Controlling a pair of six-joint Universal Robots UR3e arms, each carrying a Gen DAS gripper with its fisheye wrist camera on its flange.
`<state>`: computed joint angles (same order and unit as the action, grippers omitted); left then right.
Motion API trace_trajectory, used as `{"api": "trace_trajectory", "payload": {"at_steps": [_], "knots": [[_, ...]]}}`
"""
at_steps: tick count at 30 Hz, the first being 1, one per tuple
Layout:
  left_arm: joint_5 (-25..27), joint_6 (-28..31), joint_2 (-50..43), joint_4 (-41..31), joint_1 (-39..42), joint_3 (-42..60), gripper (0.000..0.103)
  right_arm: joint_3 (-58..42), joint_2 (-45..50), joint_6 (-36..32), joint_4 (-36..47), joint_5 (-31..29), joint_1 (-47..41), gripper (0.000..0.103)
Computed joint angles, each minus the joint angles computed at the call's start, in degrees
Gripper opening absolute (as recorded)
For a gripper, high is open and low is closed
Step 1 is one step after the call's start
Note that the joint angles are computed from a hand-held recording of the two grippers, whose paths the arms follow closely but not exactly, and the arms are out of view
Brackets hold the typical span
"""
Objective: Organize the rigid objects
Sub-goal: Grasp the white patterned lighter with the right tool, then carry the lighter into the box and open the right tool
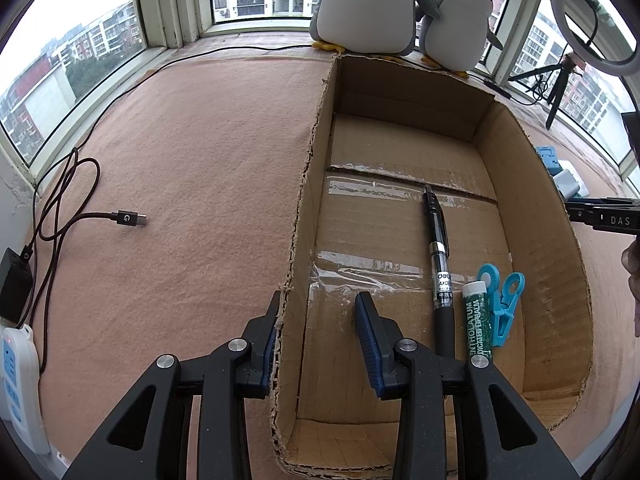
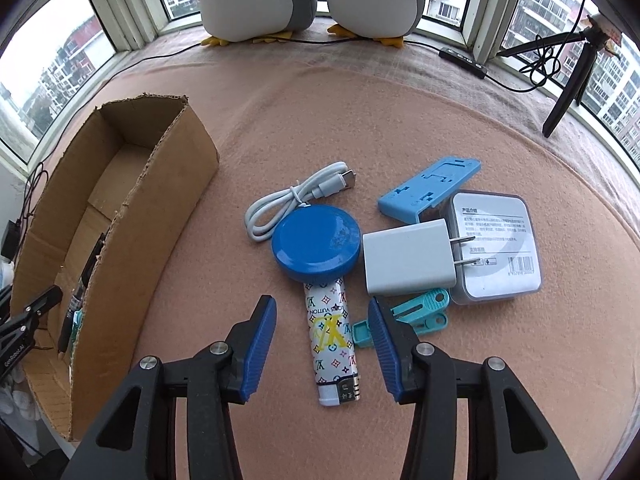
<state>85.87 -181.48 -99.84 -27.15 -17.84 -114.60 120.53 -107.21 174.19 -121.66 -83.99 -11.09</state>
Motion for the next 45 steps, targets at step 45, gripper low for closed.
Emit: {"api": "trace_trajectory", "payload": {"at_steps": [45], "knots": [[-0.6, 0.1, -0.7, 0.2, -0.1, 0.8, 0.038, 12.6, -31.9, 15.6, 13.8, 7.6, -1.2, 0.021]]}}
